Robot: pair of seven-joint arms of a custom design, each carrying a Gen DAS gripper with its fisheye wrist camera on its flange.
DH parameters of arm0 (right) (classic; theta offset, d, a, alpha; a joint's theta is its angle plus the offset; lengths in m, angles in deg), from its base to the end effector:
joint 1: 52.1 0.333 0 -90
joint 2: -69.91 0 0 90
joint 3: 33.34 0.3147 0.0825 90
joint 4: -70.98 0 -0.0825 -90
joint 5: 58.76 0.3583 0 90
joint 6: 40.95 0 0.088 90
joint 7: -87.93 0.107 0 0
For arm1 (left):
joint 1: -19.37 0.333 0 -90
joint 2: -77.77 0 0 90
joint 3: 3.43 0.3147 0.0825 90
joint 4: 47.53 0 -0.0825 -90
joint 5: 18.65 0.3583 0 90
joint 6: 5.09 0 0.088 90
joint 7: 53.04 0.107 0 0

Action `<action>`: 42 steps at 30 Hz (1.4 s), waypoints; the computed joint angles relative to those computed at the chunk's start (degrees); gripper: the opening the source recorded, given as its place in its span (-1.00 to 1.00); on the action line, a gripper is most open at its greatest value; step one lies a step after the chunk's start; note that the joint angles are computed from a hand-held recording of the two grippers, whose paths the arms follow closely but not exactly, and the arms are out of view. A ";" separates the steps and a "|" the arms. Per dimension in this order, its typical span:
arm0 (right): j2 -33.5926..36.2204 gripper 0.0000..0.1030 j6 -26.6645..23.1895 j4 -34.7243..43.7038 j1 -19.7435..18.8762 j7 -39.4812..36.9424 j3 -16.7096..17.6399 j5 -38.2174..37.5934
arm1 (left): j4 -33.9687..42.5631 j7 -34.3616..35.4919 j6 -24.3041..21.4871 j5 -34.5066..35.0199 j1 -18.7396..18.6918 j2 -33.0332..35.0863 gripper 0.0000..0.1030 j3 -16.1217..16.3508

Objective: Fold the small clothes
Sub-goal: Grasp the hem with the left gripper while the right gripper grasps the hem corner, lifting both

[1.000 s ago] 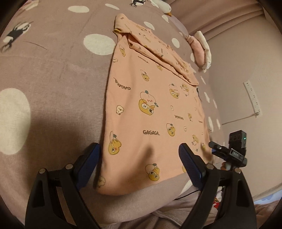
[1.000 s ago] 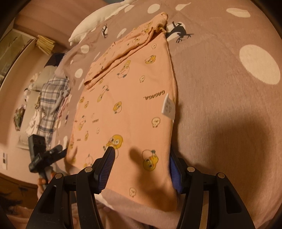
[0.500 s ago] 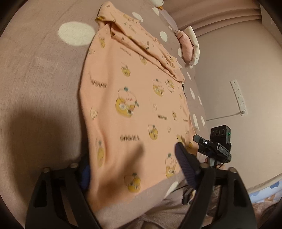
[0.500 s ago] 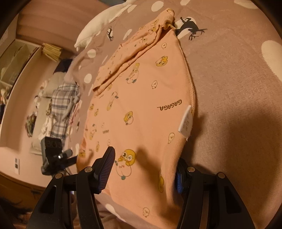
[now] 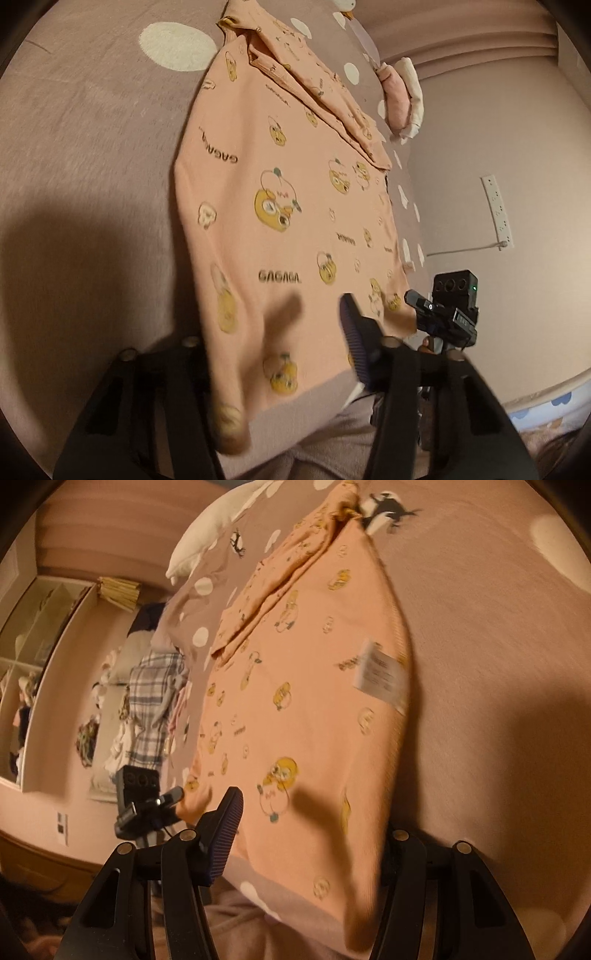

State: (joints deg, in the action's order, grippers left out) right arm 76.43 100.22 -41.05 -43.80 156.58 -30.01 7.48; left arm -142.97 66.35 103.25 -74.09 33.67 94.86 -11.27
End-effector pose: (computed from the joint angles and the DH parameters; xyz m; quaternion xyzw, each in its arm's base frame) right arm 0.5821 0.1173 0.4719 -0.5529 0.6996 0.1473 0.4279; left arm 0.6279 0.0191 0.4688 0.6201 -0.6391 0.3890 0.2360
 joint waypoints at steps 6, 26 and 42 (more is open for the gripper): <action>-0.55 0.00 1.50 -0.68 0.28 -0.64 0.21 -1.16 | -0.95 -1.86 -0.10 -0.07 0.39 -0.14 -0.84 0.14; -0.25 -0.79 4.23 3.96 0.54 -14.63 0.18 11.65 | 4.49 4.81 0.11 -11.34 1.50 0.81 -0.94 -1.03; 8.73 -0.79 9.30 20.75 -2.01 -16.60 2.49 10.53 | 31.07 -2.76 6.10 -4.68 0.44 16.02 -0.95 -6.68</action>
